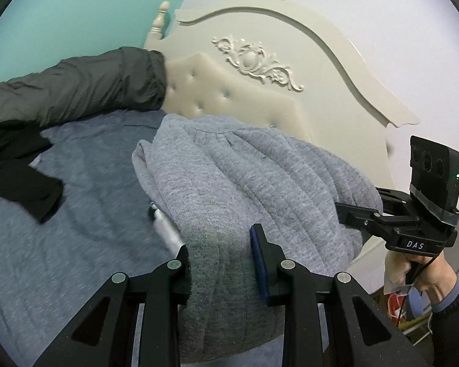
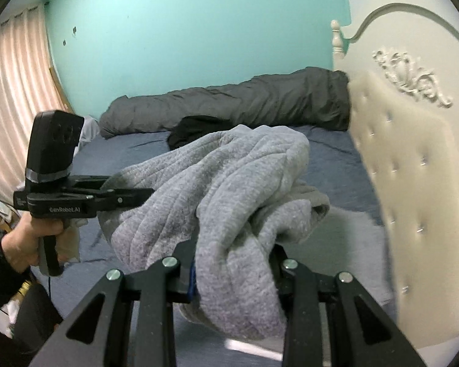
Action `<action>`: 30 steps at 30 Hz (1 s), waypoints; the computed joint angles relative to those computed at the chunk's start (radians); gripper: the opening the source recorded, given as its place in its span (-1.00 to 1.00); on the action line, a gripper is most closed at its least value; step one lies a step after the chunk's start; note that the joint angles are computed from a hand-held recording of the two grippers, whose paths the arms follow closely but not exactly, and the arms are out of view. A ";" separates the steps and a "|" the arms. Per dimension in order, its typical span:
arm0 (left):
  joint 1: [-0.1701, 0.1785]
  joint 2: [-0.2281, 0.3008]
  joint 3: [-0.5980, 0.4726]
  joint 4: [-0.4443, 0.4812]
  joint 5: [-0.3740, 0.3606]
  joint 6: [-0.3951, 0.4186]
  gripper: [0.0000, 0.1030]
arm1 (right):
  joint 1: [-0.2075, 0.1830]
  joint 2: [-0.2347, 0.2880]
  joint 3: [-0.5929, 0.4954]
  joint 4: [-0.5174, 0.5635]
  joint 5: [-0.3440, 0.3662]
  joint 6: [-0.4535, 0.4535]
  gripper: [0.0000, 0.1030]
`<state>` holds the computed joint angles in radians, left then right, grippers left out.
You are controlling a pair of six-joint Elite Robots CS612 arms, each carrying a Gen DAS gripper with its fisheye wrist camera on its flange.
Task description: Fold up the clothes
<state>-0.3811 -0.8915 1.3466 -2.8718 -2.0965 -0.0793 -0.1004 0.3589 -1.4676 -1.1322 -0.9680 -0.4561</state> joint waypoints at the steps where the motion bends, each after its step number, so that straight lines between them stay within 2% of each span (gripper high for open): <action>1: -0.012 0.012 -0.007 -0.008 0.010 -0.013 -0.44 | -0.008 -0.001 0.008 -0.006 -0.007 -0.015 -0.41; 6: -0.064 0.071 -0.022 -0.059 0.052 -0.097 -0.44 | -0.043 0.018 0.039 -0.031 -0.050 -0.077 -0.41; 10: -0.088 0.109 -0.018 -0.023 0.040 -0.111 -0.44 | -0.055 0.052 0.049 -0.024 -0.150 -0.107 -0.41; 12: -0.092 0.119 -0.003 -0.046 0.030 -0.128 -0.44 | -0.058 0.068 0.053 0.006 -0.190 -0.115 -0.41; 14: -0.092 0.123 0.005 -0.065 0.022 -0.139 -0.44 | -0.068 0.086 0.044 0.014 -0.182 -0.087 -0.40; 16: -0.087 0.124 0.005 -0.066 0.004 -0.144 -0.43 | -0.085 0.098 0.036 0.019 -0.133 -0.041 -0.36; 21: -0.081 0.118 -0.003 -0.011 -0.011 -0.153 -0.40 | -0.102 0.099 0.029 0.061 -0.074 0.050 -0.20; 25: -0.070 0.118 -0.004 0.002 -0.050 -0.183 -0.36 | -0.098 0.093 0.031 0.052 -0.096 0.114 -0.05; 30: -0.063 0.100 0.023 -0.011 -0.061 -0.198 -0.34 | -0.100 0.107 -0.009 0.032 -0.147 0.167 0.01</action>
<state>-0.4442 -0.7911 1.3699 -2.8823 -2.1576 -0.2774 -0.2008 0.4661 -1.4767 -1.1001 -1.1151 -0.2892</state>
